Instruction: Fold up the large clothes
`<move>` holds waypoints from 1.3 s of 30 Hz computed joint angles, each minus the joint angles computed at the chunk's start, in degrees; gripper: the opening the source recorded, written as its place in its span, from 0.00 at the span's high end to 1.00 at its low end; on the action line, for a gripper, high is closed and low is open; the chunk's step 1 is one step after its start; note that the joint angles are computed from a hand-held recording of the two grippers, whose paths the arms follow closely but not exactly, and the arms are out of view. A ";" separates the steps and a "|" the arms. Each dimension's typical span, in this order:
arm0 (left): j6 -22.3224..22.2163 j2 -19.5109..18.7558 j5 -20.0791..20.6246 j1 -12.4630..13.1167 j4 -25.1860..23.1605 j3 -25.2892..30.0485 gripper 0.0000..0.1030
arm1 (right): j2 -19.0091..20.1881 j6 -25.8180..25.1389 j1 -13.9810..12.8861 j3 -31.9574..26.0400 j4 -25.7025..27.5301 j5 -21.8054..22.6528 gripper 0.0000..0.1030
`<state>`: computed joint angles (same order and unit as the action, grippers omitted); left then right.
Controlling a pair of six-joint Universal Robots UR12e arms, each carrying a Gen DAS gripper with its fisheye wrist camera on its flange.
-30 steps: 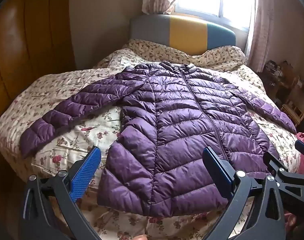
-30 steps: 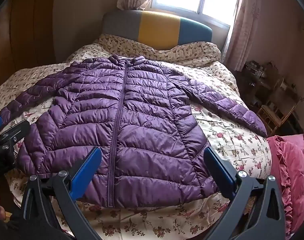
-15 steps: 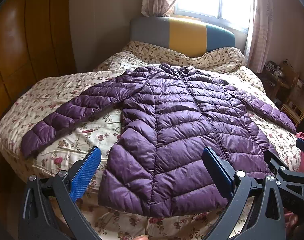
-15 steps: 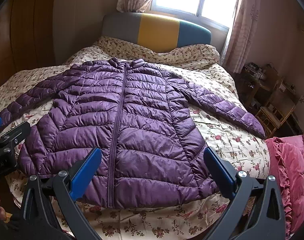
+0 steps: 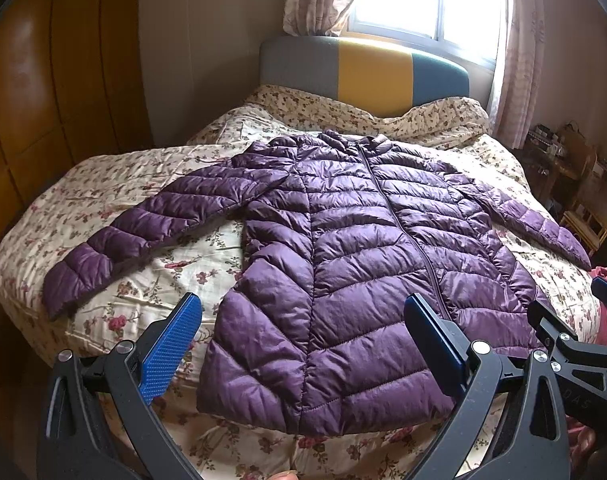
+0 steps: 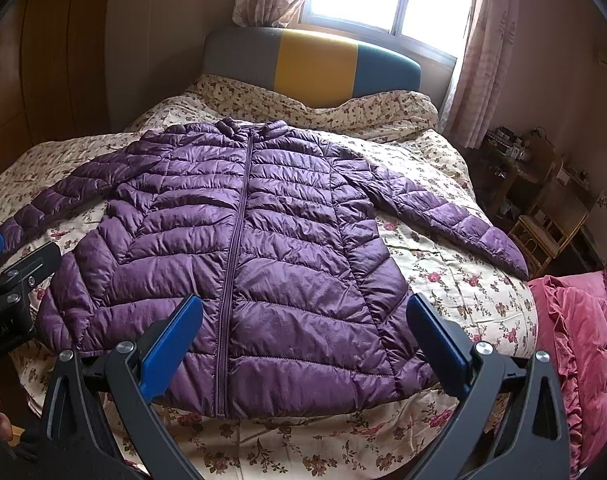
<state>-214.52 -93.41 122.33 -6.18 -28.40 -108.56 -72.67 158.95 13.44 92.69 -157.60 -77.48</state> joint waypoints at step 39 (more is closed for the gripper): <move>0.66 -1.57 -11.82 7.03 3.23 -1.63 0.03 | 9.23 4.50 -0.29 -10.88 9.81 -6.96 0.05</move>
